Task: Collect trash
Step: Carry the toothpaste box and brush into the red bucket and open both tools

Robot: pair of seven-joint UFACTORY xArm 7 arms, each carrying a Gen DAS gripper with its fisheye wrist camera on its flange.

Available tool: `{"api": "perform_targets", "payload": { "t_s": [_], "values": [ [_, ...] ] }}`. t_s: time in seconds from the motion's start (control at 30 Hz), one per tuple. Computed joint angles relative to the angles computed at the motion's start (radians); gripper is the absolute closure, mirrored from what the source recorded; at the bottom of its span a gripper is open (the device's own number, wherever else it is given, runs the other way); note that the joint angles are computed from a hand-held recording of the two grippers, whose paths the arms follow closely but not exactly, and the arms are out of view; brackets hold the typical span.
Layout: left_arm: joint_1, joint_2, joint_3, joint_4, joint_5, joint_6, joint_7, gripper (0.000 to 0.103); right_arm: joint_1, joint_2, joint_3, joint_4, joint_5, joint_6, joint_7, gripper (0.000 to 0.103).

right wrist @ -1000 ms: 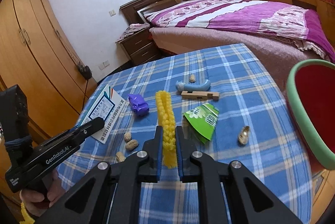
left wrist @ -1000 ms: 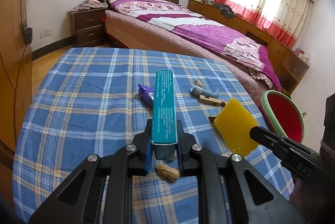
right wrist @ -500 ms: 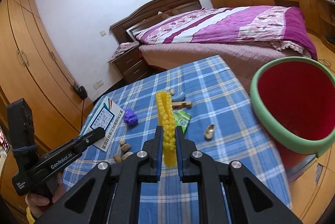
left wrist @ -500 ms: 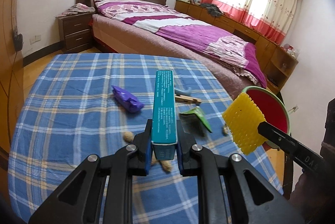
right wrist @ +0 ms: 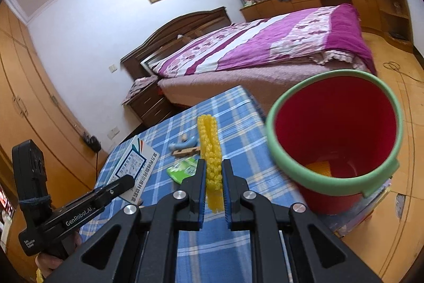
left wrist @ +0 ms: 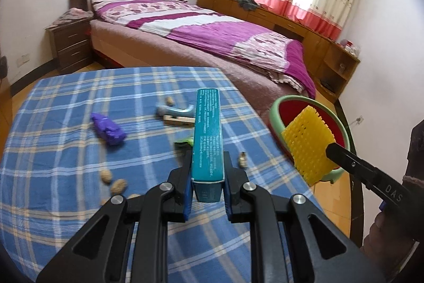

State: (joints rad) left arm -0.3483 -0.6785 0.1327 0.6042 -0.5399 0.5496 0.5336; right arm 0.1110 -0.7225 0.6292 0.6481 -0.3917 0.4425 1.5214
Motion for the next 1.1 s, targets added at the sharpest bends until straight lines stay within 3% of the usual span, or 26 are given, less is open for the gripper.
{"api": "perform_targets", "payload": {
  "t_s": [0.57,1.1],
  "values": [
    [-0.139,0.162,-0.105,0.106,-0.052,-0.027,0.008,0.085,0.048,-0.282,-0.100,-0.206,0.095,0.107,0.012,0.090],
    [-0.183,0.351,-0.206,0.227,-0.106,-0.063,0.053,0.085,0.048,-0.409,-0.170,-0.352,0.154,0.144,-0.004,0.090]
  ]
}}
